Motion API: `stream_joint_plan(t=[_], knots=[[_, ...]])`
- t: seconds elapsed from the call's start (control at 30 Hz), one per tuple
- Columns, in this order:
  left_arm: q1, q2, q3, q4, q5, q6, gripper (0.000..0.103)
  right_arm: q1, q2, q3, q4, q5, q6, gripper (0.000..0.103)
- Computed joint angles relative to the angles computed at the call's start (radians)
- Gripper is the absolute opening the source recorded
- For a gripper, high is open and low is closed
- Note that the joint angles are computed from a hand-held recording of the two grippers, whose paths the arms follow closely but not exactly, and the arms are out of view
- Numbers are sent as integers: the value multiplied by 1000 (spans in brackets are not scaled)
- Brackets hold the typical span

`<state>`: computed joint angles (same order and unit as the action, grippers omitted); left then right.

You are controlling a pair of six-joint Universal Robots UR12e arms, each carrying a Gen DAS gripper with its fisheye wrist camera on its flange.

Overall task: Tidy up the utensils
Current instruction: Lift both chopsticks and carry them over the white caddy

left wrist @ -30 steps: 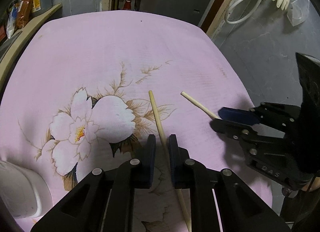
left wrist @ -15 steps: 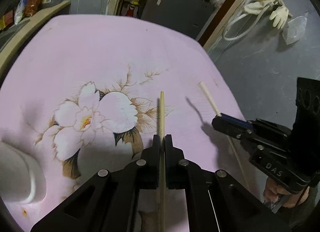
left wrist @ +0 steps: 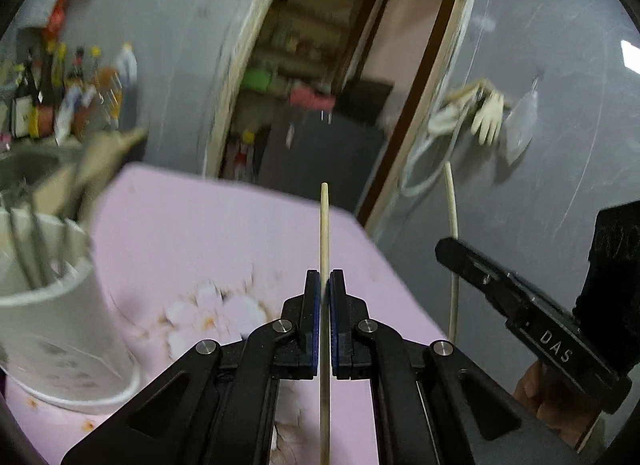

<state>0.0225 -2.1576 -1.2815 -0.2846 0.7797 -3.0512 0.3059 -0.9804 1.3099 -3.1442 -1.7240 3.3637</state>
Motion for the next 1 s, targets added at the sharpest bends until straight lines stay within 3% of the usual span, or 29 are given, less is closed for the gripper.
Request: stream_joint_plan(t=[0.1, 0.23, 0.53, 0.77, 1.0], knots=[[9, 5, -28, 163, 1, -84, 2, 8, 7, -17, -39, 1, -13, 3], [27, 14, -52, 297, 16, -153, 2, 16, 26, -46, -104, 27, -11, 3], [79, -5, -5, 410, 2, -246, 2, 54, 106, -162, -285, -2, -66, 3], [125, -28, 47, 476, 37, -367, 2, 69, 180, -302, -275, 54, -54, 3], [159, -56, 93, 508, 128, -400, 2, 85, 271, -457, -246, 89, -30, 3]])
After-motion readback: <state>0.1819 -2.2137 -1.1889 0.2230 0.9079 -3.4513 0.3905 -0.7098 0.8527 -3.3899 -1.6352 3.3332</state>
